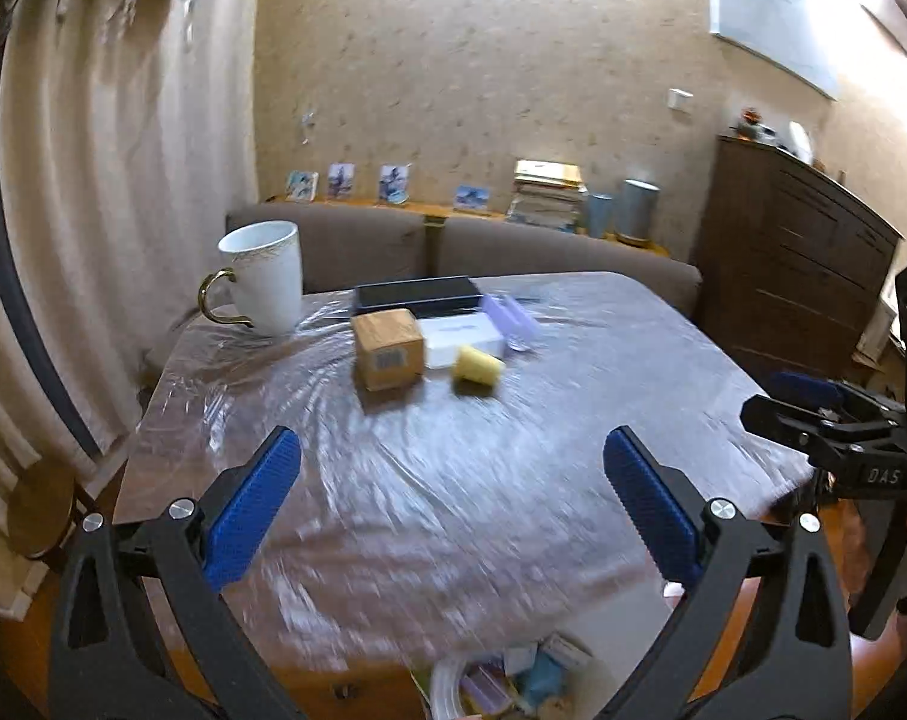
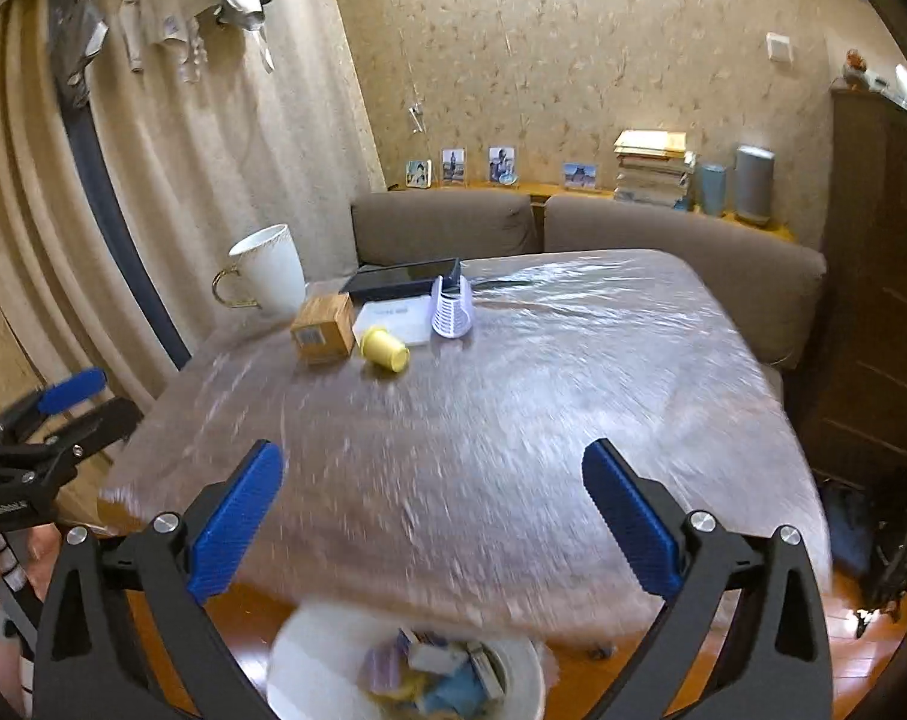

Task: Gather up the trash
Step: 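Grasp the cardboard box with the left gripper while the right gripper grasps the second hair roller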

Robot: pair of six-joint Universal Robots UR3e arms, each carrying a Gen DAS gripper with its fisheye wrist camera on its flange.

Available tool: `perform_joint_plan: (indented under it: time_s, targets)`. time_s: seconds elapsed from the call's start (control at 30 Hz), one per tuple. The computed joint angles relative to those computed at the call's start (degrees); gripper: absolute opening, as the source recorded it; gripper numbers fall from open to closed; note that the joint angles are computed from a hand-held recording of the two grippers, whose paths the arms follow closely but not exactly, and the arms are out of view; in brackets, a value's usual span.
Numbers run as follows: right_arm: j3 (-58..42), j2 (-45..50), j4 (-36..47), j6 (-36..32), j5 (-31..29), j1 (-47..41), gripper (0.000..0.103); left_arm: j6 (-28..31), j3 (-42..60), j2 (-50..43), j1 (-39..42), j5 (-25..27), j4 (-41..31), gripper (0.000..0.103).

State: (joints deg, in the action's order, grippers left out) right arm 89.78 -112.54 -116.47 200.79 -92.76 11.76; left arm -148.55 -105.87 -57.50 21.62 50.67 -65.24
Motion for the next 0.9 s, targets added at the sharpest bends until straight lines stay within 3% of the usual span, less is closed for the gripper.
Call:
perform_joint_plan:
  time_s: [0.07, 0.17, 0.3, 0.5, 0.67, 0.9]
  targets:
    - [-2.7, 5.0, -1.7, -0.7, 2.1, -2.4, 0.099, -4.9, 2.1, -8.3, -5.0, 4.5, 8.8, 0.101]
    - [-8.2, 13.5, -3.2, -1.2, -0.8, -2.2, 0.099, -9.2, 6.7, -18.1, -11.2, 11.5, 15.5, 0.101]
    - [-14.2, 22.8, -3.8, -2.3, -0.1, -3.9, 0.096, -12.0, 13.7, -29.4, -17.2, 18.5, 19.9, 0.101]
    - [-24.8, 36.8, -2.7, -2.4, 1.8, -5.7, 0.078, -13.7, 23.6, -43.7, -22.4, 25.2, 23.6, 0.101]
    - [-35.0, 45.7, 0.4, -1.8, 1.6, -5.3, 0.069, -15.9, 31.6, -52.0, -22.9, 25.1, 22.2, 0.101]
    - [-47.5, 55.9, 5.8, -0.4, 1.3, -5.3, 0.061, -16.0, 39.8, -59.0, -22.5, 24.2, 17.4, 0.089]
